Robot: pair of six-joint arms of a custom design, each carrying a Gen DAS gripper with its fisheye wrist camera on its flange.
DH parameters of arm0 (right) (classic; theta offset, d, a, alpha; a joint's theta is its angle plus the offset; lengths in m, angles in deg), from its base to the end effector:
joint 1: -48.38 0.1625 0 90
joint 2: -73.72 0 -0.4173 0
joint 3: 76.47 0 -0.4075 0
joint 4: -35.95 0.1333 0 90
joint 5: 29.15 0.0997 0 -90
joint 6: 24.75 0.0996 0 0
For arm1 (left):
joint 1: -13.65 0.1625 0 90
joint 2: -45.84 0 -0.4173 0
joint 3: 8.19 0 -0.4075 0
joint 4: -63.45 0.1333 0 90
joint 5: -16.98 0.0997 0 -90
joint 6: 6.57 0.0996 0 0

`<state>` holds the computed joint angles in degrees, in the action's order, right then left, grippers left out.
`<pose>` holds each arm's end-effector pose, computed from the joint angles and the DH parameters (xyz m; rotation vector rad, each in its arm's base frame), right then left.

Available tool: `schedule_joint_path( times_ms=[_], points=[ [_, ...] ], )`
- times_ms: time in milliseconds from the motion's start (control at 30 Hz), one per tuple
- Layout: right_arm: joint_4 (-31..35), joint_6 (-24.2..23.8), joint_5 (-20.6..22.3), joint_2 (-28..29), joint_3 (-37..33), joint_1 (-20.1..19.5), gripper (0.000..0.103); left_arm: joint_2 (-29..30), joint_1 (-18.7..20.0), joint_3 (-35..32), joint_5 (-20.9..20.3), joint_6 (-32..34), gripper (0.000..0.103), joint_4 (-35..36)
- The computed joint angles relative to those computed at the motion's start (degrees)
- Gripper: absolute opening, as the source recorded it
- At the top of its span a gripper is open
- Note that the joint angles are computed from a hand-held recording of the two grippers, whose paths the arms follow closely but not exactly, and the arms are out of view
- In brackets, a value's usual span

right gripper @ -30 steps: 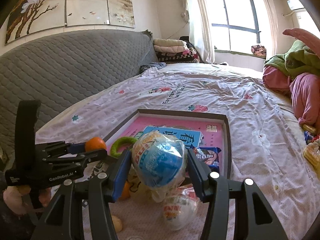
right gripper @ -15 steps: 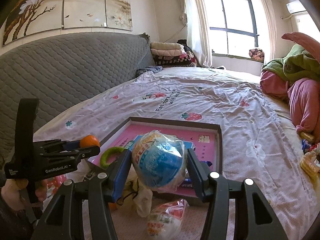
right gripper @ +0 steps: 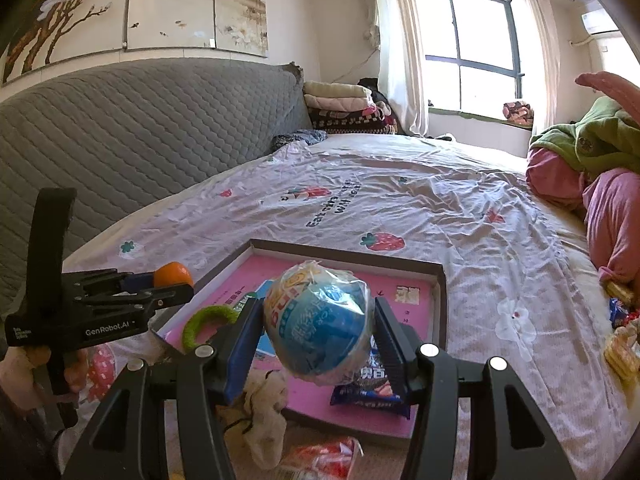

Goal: Organize objects
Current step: 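Carry the orange and blue egg toy over the tray with both grippers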

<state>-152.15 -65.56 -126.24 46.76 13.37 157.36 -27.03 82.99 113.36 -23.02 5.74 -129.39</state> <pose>0.3408 -0.6190 -0.0343 1.3419 -2.4442 0.8362 0.0189 -0.5439 0.2986 0.1155 2.1506 -1.1394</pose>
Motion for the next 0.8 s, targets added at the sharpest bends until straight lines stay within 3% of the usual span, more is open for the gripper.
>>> schedule_joint_path(
  times_ms=[333,500,800],
  points=[
    [3.0,-0.4,-0.1,2.5,-4.2,-0.3,0.056,1.9,1.9,-3.1,-1.4,0.6,0.041,1.2],
    [3.6,0.3,-3.3,4.3,-6.8,-0.1,0.056,2.8,2.5,-3.8,-1.0,0.8,0.041,1.2],
    [7.1,-0.7,-4.1,5.6,-8.4,-0.2,0.056,4.2,3.1,-4.2,-0.6,1.5,0.041,1.5]
  ],
)
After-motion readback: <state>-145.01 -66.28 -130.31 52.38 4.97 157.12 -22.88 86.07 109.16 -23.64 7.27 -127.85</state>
